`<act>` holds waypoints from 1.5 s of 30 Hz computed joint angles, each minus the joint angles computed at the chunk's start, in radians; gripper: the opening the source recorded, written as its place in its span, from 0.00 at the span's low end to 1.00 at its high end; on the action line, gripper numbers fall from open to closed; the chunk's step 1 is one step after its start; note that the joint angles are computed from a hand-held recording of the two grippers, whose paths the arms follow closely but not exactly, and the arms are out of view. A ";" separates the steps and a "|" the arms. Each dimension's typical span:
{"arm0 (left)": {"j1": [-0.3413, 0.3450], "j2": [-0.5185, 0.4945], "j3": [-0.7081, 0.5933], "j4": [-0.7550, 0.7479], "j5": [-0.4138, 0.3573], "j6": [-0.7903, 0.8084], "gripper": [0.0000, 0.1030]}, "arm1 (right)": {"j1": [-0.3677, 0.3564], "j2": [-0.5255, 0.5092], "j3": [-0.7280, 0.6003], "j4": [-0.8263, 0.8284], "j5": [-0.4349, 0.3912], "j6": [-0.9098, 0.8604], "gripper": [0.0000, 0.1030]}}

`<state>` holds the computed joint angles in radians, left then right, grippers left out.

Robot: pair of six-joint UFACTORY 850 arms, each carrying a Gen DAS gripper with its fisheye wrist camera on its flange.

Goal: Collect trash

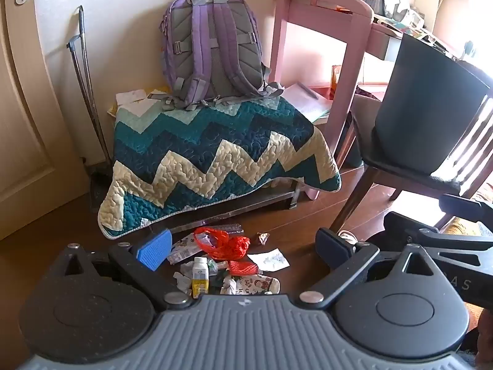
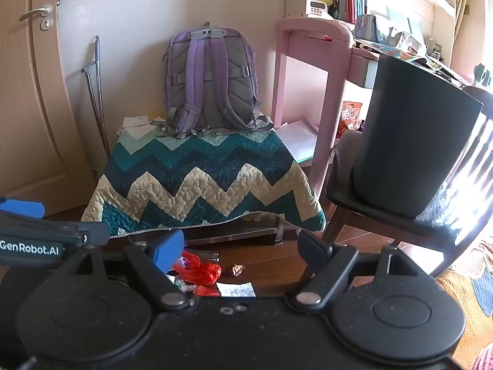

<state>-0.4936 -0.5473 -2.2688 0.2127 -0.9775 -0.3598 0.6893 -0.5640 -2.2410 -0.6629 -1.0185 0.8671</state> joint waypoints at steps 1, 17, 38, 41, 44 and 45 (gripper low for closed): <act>0.001 0.001 0.002 -0.008 0.003 0.004 0.97 | 0.000 -0.002 -0.004 0.004 -0.004 -0.005 0.79; 0.017 -0.002 0.003 -0.036 -0.033 0.004 0.97 | -0.012 -0.010 -0.030 0.058 -0.021 -0.039 0.79; 0.031 -0.016 -0.017 -0.100 -0.131 0.006 0.97 | -0.011 -0.048 -0.089 0.161 -0.087 -0.108 0.79; 0.032 -0.014 -0.013 -0.105 -0.134 0.007 0.97 | -0.017 -0.061 -0.114 0.177 -0.100 -0.126 0.79; 0.033 -0.016 -0.015 -0.110 -0.140 0.006 0.97 | -0.018 -0.061 -0.112 0.182 -0.099 -0.128 0.79; 0.033 -0.021 -0.022 -0.112 -0.146 0.006 0.97 | -0.016 -0.061 -0.112 0.179 -0.101 -0.123 0.79</act>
